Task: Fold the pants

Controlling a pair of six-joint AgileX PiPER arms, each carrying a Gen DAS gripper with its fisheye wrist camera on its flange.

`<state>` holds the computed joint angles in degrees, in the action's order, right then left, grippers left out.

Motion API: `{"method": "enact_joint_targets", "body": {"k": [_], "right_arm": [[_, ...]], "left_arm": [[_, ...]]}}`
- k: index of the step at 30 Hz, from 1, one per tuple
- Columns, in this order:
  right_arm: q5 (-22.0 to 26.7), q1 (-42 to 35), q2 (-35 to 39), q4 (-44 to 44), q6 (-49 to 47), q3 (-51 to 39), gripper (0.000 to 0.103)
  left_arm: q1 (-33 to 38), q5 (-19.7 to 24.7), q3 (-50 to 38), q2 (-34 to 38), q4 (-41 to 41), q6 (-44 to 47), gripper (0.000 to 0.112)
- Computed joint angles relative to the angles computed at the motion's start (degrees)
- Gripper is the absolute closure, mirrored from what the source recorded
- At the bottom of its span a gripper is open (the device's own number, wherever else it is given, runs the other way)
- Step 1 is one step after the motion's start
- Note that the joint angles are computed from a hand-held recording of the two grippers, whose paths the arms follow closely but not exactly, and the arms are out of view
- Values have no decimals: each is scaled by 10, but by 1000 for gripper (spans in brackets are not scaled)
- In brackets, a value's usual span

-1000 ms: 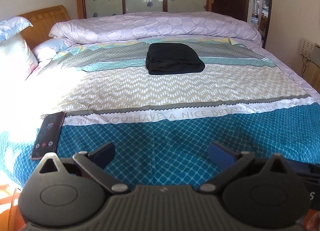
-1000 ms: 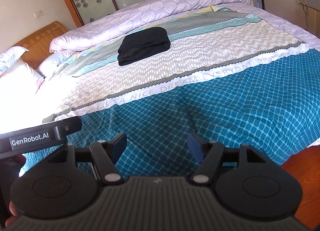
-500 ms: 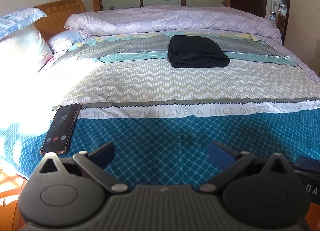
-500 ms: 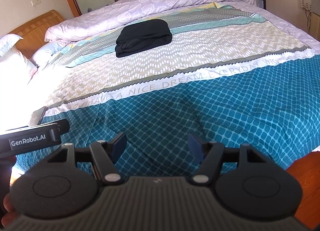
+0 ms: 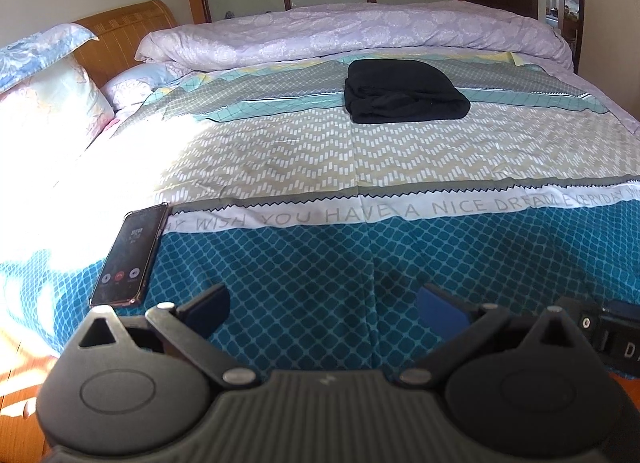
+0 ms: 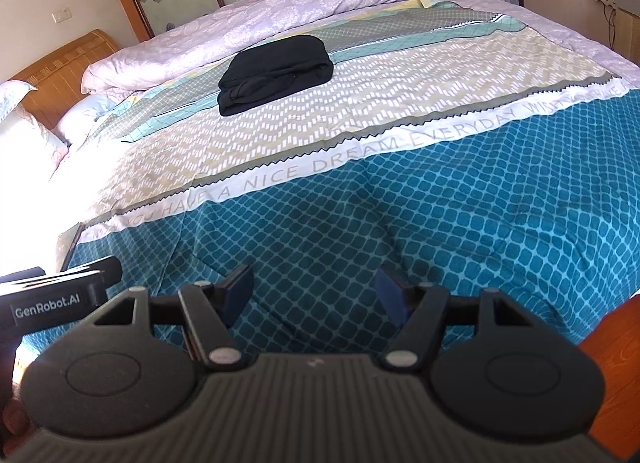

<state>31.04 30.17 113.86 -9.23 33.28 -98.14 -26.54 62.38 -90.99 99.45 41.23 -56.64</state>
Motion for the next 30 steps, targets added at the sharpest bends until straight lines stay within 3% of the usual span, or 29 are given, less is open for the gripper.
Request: {"method": "enact_joint_targets", "body": {"k": [8, 25, 30], "right_arm": [[-24, -8, -11, -17, 14, 21, 33], [-28, -4, -11, -51, 41, 21, 33], [-35, 0, -16, -81, 68, 27, 33]], "left_arm": [[-2, 2, -4, 5, -9, 6, 9], [-3, -3, -1, -6, -2, 6, 9], [4, -11, -7, -15, -35, 31, 9]]}}
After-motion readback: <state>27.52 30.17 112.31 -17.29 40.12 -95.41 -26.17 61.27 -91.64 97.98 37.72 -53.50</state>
